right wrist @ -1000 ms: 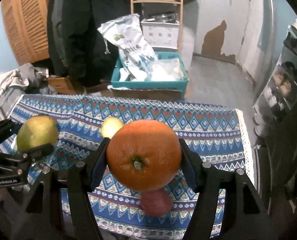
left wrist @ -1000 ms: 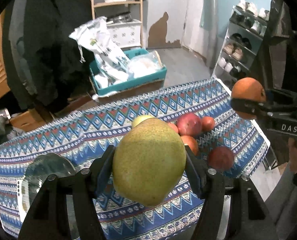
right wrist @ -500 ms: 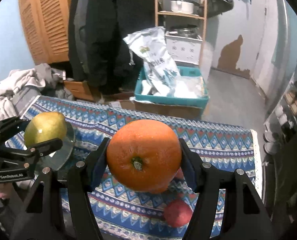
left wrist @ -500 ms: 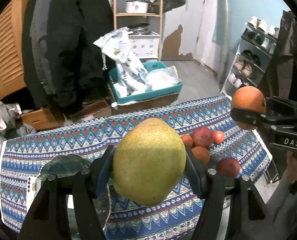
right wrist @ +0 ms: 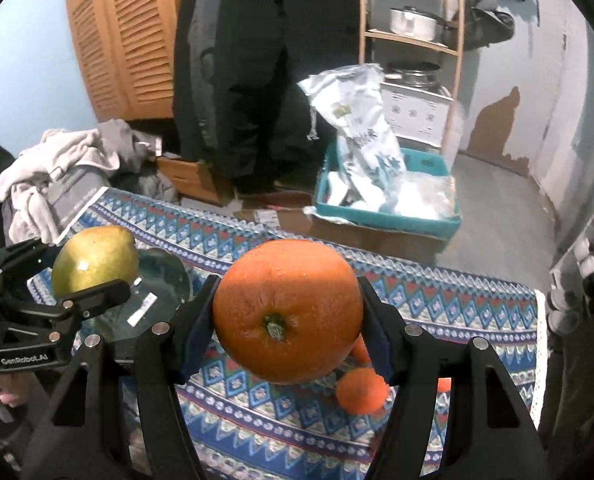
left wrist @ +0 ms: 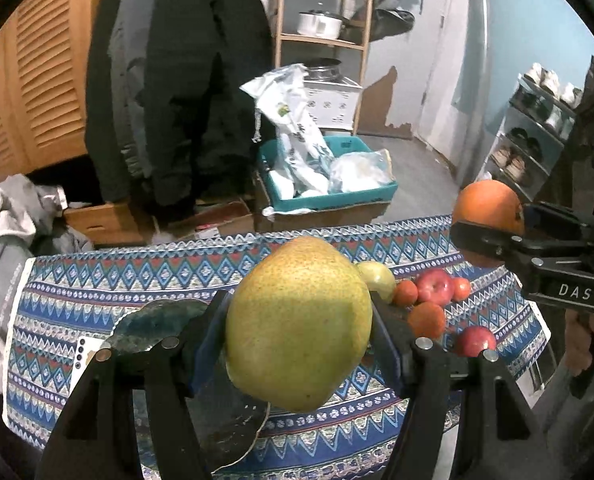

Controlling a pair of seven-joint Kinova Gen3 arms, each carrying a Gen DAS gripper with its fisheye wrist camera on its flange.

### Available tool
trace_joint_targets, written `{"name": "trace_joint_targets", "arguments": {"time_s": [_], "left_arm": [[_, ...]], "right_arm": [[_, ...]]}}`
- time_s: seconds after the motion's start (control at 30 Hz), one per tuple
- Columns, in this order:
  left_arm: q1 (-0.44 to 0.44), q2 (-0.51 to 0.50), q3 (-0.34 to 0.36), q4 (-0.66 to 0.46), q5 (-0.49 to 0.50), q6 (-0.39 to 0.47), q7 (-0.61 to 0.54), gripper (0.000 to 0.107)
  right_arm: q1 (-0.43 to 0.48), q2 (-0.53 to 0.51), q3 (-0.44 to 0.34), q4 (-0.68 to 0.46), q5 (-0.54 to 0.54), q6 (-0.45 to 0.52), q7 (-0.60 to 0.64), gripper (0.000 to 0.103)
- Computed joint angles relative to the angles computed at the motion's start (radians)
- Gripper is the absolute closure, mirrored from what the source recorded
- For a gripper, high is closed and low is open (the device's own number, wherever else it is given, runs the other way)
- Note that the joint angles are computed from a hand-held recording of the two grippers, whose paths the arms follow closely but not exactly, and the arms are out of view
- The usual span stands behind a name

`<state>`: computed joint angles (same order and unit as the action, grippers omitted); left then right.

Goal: Organize fruits
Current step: 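Lift the pear with the left tool while the right tool lifts the orange toward the bowl, then lower the pear into the glass bowl and open the left tool while the right tool releases the orange there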

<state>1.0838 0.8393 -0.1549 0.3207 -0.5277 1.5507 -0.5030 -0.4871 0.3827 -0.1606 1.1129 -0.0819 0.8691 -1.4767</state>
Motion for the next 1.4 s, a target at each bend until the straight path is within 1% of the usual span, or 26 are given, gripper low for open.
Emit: {"name": "trace_joint_targets", "arguments": {"time_s": [0.1, 0.2, 0.43, 0.73, 0.97, 1.2, 1.27, 1.4], "left_arm": [[0.012, -0.052, -0.008, 0.104, -0.013, -0.036, 0.047, 0.040], [0.019, -0.103, 0.000, 0.208, -0.036, -0.070, 0.101, 0.040], [0.020, -0.194, 0.041, 0.383, -0.097, -0.098, 0.216, 0.040], [0.005, -0.283, 0.101, 0.554, -0.159, -0.102, 0.346, 0.040], [-0.022, -0.344, 0.151, 0.680, -0.181, -0.104, 0.444, 0.040], [-0.058, -0.385, 0.196, 0.778, -0.178, -0.112, 0.521, 0.040], [-0.073, -0.402, 0.207, 0.818, -0.171, -0.134, 0.549, 0.040], [-0.110, -0.423, 0.230, 0.882, -0.143, -0.176, 0.587, 0.040]], "right_arm": [[-0.016, 0.021, -0.007, -0.031, 0.000, 0.008, 0.005, 0.037], [-0.035, 0.042, -0.011, -0.065, 0.000, 0.024, 0.009, 0.037], [-0.088, 0.104, -0.014, -0.169, -0.001, 0.076, 0.014, 0.037], [-0.154, 0.189, -0.015, -0.312, -0.013, 0.146, 0.026, 0.037], [-0.213, 0.279, -0.002, -0.459, -0.017, 0.239, 0.021, 0.037], [-0.270, 0.374, 0.021, -0.623, -0.017, 0.336, -0.002, 0.037], [-0.284, 0.412, 0.027, -0.689, -0.021, 0.378, -0.009, 0.037], [-0.308, 0.467, 0.039, -0.776, -0.030, 0.437, -0.016, 0.037]]}}
